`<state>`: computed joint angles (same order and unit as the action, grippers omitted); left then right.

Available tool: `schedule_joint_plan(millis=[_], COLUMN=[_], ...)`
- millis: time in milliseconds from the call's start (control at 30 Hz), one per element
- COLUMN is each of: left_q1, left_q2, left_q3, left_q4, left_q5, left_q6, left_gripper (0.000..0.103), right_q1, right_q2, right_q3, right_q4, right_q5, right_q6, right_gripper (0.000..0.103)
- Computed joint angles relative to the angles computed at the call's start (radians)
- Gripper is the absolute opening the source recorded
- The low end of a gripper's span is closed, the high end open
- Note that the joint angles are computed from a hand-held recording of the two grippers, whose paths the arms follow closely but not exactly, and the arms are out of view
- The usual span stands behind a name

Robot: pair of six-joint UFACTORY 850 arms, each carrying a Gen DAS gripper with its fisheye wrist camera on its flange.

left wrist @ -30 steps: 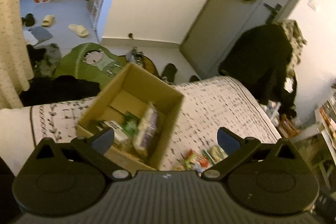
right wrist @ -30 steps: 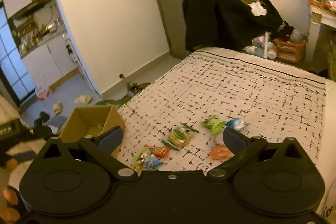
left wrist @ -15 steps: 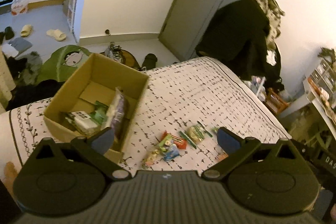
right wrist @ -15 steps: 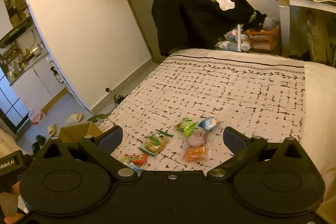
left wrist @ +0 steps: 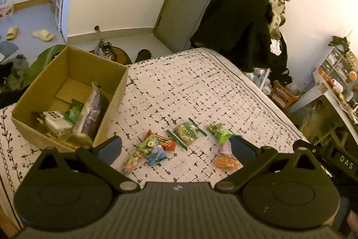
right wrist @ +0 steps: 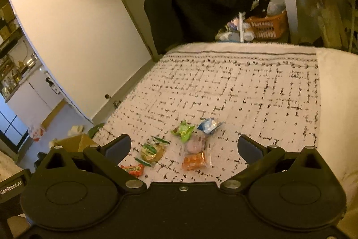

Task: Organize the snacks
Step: 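Move both open tools back toward the remaining snacks on the bed, then grasp the green-blue printed packet with the left tool while the right tool grasps the orange cake packet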

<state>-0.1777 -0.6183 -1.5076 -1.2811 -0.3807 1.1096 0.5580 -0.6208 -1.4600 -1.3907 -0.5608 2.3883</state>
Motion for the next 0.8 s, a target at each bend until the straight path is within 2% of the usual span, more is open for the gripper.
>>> schedule_joint_plan(millis=[133, 333, 433, 467, 500, 567, 633, 800], left_q1=[-0.008, -0.003, -0.010, -0.013, -0.016, -0.021, -0.021, -0.044], left_q2=[-0.028, -0.055, -0.075, -0.083, -0.093, -0.121, -0.153, -0.214], left_q3=[-0.020, -0.002, -0.010, -0.015, -0.023, -0.052, -0.088, -0.153], left_q4=[0.027, -0.138, -0.131, -0.127, -0.113, -0.029, 0.045, 0.221], left_q5=[0.000, 0.001, 0.015, 0.016, 0.020, 0.015, -0.012, 0.036], left_q6=[-0.033, 0.084, 0.078, 0.069, 0.047, -0.046, -0.144, -0.363], left_gripper=[0.102, 0.099, 0.093, 0.089, 0.087, 0.065, 0.055, 0.053], right_q1=[-0.014, -0.028, -0.034, -0.037, -0.041, -0.049, -0.056, -0.083], right_q2=[-0.020, -0.033, -0.043, -0.050, -0.060, -0.079, -0.103, -0.162], right_q3=[-0.018, -0.027, -0.032, -0.036, -0.044, -0.062, -0.089, -0.149], right_q4=[0.056, 0.090, 0.092, 0.099, 0.117, 0.158, 0.216, 0.359], right_q5=[0.025, 0.041, 0.060, 0.071, 0.090, 0.112, 0.124, 0.151], right_q6=[-0.051, -0.090, -0.101, -0.108, -0.131, -0.183, -0.257, -0.399], right_gripper=[0.102, 0.098, 0.094, 0.089, 0.083, 0.079, 0.077, 0.075])
